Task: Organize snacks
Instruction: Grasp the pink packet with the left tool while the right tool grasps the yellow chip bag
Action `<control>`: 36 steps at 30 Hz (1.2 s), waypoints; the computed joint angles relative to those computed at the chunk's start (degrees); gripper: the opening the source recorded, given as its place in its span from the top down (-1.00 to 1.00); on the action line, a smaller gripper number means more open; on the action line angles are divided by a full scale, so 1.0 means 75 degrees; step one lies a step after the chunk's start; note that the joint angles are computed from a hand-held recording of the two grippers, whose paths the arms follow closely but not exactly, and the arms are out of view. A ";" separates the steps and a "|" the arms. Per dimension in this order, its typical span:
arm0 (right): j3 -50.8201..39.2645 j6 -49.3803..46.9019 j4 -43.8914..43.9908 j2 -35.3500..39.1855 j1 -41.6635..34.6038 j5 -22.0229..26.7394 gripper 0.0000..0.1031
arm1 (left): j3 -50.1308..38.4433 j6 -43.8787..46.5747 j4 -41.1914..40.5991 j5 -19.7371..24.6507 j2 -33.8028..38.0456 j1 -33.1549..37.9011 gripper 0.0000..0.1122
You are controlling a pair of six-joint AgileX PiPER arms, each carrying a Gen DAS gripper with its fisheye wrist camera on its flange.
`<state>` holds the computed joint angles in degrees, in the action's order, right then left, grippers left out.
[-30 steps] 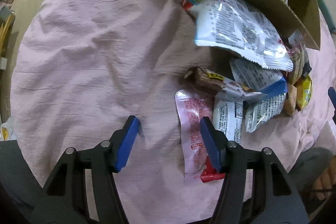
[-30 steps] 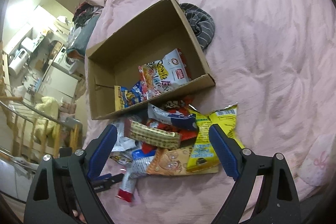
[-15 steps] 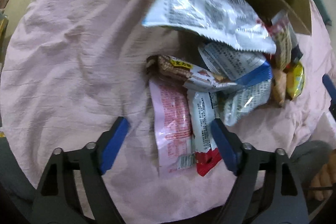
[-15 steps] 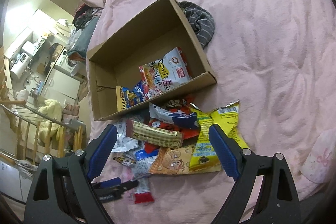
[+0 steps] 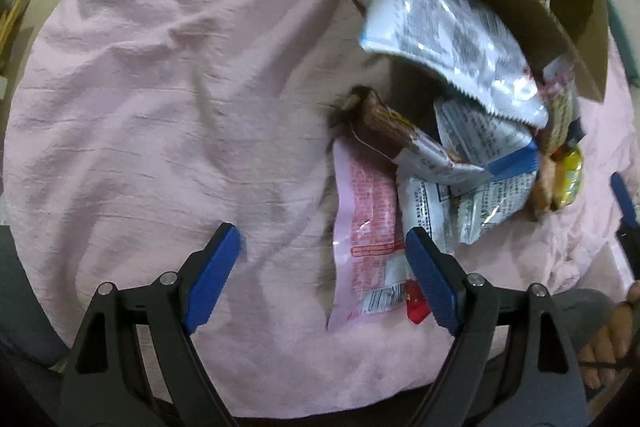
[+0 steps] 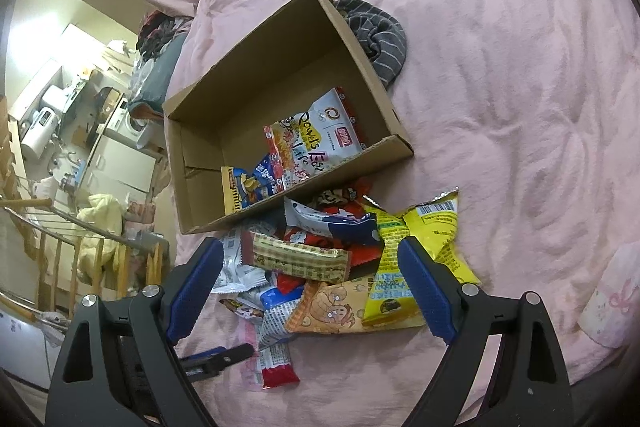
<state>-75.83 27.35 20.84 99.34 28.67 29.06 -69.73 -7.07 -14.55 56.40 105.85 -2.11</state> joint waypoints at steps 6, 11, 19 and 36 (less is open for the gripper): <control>-0.0078 0.0801 -0.0856 -0.0001 0.0063 0.0222 -0.77 | -0.0338 -0.0682 0.1110 -0.0273 0.0472 -0.1196 -0.47; -0.0611 0.1751 -0.1496 0.0599 -0.0186 0.1419 -0.77 | 0.0112 -0.0703 0.1326 -0.0660 0.0224 -0.1338 -0.02; -0.2138 0.1625 -0.1815 0.1993 -0.0048 0.3147 -0.77 | 0.0361 0.0446 0.0771 -0.0225 -0.0536 -0.0175 0.73; -0.1017 0.3240 -0.3317 0.0420 0.0691 0.3332 0.27 | -0.1145 0.1953 -0.0182 0.1379 -0.1408 0.1038 0.90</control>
